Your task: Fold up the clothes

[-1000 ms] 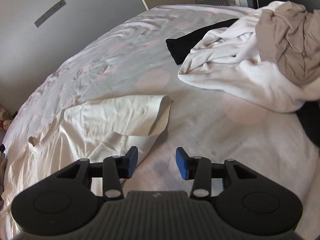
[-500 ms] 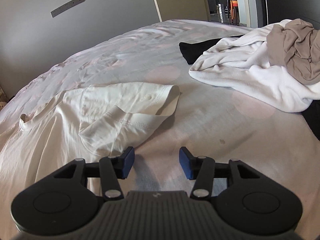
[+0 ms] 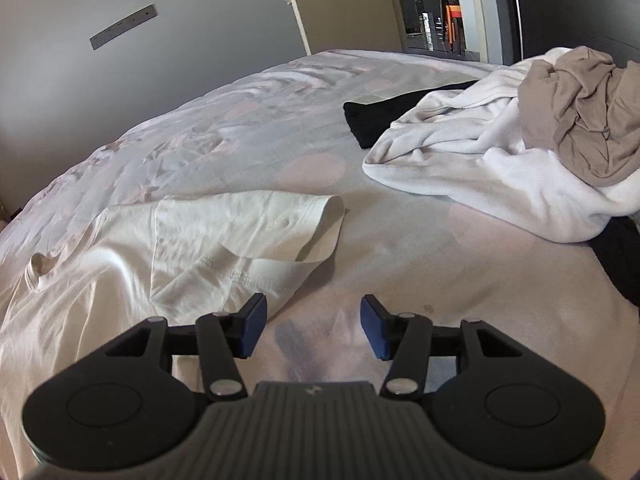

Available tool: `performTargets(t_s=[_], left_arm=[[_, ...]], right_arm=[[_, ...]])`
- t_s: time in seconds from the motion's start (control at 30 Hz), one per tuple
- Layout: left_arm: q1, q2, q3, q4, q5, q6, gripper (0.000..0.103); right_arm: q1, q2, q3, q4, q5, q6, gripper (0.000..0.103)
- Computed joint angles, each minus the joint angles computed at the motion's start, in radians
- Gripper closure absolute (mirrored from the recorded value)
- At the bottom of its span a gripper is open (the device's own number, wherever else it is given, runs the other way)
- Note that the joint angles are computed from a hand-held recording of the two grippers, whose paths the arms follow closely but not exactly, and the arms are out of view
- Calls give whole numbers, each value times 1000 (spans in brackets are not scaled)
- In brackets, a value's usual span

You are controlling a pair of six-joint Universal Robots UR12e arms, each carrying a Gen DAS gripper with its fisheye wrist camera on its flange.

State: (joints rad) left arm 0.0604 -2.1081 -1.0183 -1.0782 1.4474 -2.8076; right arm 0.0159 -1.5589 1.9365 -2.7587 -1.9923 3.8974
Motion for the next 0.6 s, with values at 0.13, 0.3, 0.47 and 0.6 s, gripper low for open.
performTargets(t_s=[0.13, 0.3, 0.47, 0.6], left_arm=[[3, -13, 12, -18, 5, -28, 65], [9, -16, -15, 67, -10, -43, 63], [8, -47, 6, 142, -1, -96, 48], [5, -89, 59, 92, 11, -167, 43]], right_arm=[[-39, -18, 8, 2, 56, 100, 46], [-106, -7, -11, -5, 149, 149, 46], [-168, 38, -60, 9, 234, 163, 46], [-180, 71, -83, 1, 254, 159, 46]])
